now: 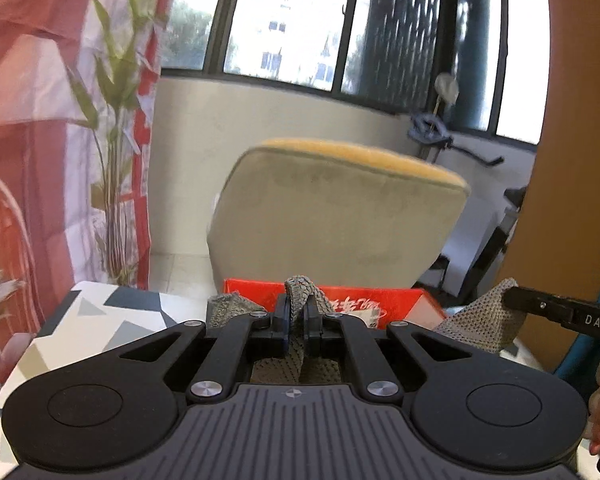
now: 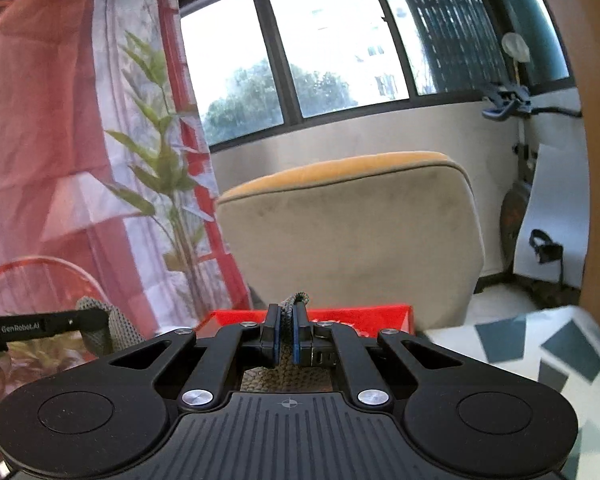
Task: Organize soft objects
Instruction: 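Lower the mesh cloth into the box and open both grippers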
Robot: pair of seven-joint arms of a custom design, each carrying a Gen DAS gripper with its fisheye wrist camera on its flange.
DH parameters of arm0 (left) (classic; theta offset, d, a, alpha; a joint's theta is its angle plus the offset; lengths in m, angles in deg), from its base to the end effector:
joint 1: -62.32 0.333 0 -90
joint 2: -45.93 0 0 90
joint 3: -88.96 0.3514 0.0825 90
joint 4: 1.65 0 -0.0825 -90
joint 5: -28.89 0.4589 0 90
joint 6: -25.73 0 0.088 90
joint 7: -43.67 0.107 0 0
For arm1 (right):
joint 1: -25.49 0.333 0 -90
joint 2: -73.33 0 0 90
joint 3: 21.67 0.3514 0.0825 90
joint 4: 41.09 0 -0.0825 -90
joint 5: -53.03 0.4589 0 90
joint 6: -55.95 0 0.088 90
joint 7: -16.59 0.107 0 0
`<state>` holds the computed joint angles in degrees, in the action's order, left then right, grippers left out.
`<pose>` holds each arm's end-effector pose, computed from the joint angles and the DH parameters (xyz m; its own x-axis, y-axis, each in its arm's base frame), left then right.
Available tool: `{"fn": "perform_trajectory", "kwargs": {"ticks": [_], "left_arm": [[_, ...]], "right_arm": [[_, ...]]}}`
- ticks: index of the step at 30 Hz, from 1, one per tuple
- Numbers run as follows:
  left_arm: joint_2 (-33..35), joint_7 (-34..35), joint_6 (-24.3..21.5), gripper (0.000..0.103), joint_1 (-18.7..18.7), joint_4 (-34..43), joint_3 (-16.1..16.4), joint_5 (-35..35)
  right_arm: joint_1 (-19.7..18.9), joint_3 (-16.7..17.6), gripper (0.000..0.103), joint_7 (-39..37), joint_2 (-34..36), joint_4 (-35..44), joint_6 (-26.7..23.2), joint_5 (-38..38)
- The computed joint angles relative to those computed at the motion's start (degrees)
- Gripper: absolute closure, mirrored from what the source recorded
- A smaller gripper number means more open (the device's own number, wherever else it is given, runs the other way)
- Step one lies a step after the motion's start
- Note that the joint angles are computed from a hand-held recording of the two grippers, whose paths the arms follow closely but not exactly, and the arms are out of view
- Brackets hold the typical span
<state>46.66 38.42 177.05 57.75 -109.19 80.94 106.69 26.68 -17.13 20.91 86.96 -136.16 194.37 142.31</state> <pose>0.6578 -0.1723 0.5804 0.3449 -0.9319 0.1120 -0.3151 -0.2273 -0.9214 0.7513 0.0750 0.5422 0.6754 -0.6789 -0.2881 -0.3708 0.0251 -0.9284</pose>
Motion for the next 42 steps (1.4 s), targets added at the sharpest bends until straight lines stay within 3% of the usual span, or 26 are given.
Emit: {"fn": "perform_trajectory", "kwargs": {"ticks": [3,9,16,27,30,32,33,35,39,42], "left_arm": [[4.7,9.4,0.6,0.096,0.2,4.1,0.5,-9.3],[11.2,26.6,-2.4,0.096,-1.0,9.3,1.7,-24.8],[11.9,33.2,-1.4,0.096,-1.5,9.1,3.3,-32.1],[11.5,40.2,1.6,0.094,-1.1,6.9,3.4,-39.1],[10.8,41.0,2.0,0.089,-1.3,6.2,3.5,-38.6],[10.3,41.2,1.9,0.074,-1.5,5.8,3.6,-38.0],[9.9,40.6,2.2,0.056,-1.7,5.4,3.7,-37.1],[8.6,38.2,3.2,0.039,-2.1,4.2,4.1,-34.1],[4.8,34.2,7.9,0.036,-1.6,-0.2,3.7,-30.7],[2.0,29.1,9.9,0.036,-1.2,-3.4,3.0,-27.6]], "right_arm": [[1.4,0.3,0.098,3.8,3.6,4.3,2.6,-5.6],[1.9,1.7,0.098,15.7,8.8,8.6,3.4,-18.7],[0.8,3.7,0.098,20.1,10.7,8.2,3.3,-24.9],[-0.1,4.1,0.096,22.8,10.6,7.0,1.8,-27.8],[0.0,4.0,0.090,23.1,10.1,6.2,2.7,-28.0],[0.0,4.0,0.083,22.8,9.5,5.4,3.6,-27.8],[0.1,4.1,0.082,22.4,9.0,4.7,4.5,-27.4],[0.3,4.0,0.071,22.0,8.0,3.6,6.3,-26.8],[0.1,4.2,0.053,20.1,5.7,1.2,8.7,-23.6],[-0.1,3.9,0.033,17.2,3.3,-1.1,9.3,-20.0]]}}
